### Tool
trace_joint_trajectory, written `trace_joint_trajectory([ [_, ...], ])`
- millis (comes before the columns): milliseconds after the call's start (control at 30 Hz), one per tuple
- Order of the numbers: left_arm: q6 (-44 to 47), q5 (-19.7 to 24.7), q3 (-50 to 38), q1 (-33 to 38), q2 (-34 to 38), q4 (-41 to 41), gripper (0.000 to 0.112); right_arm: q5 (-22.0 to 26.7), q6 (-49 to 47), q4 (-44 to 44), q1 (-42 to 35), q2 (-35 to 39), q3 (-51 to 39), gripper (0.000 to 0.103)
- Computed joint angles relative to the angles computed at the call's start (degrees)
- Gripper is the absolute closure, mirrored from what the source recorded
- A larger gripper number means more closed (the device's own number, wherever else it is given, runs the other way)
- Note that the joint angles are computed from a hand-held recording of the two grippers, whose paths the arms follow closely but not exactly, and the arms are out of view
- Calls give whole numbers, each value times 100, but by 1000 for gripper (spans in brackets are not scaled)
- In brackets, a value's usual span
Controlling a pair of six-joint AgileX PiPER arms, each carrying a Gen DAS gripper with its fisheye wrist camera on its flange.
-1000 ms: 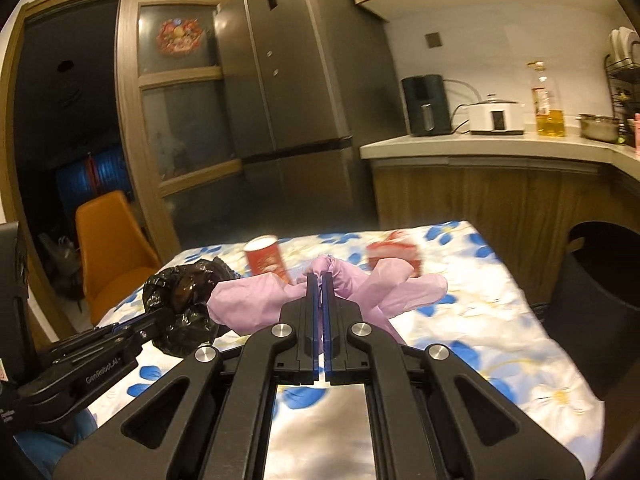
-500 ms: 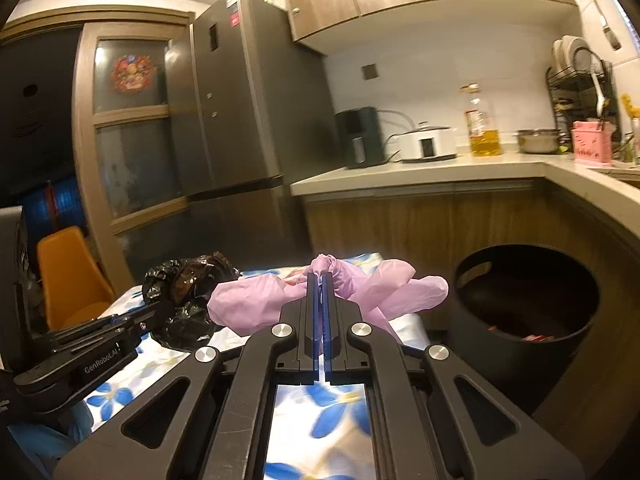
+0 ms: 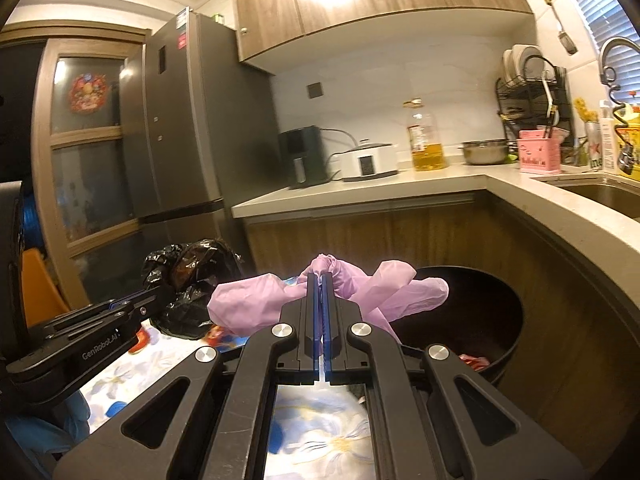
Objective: Collect trash
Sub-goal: 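Lift the black bag and purple glove and carry them toward the bin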
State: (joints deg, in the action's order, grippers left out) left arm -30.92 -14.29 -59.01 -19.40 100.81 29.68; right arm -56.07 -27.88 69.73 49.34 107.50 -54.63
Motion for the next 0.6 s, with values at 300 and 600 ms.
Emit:
trace_joint_trajectory([
  [300,119,296,-882,-499,502,-138,106,-99,-16,87,-371,-254,246,101],
  [600,-354,495,-1639,-816,1029,314,106,-54,160,-40,-820,-436,425,101],
])
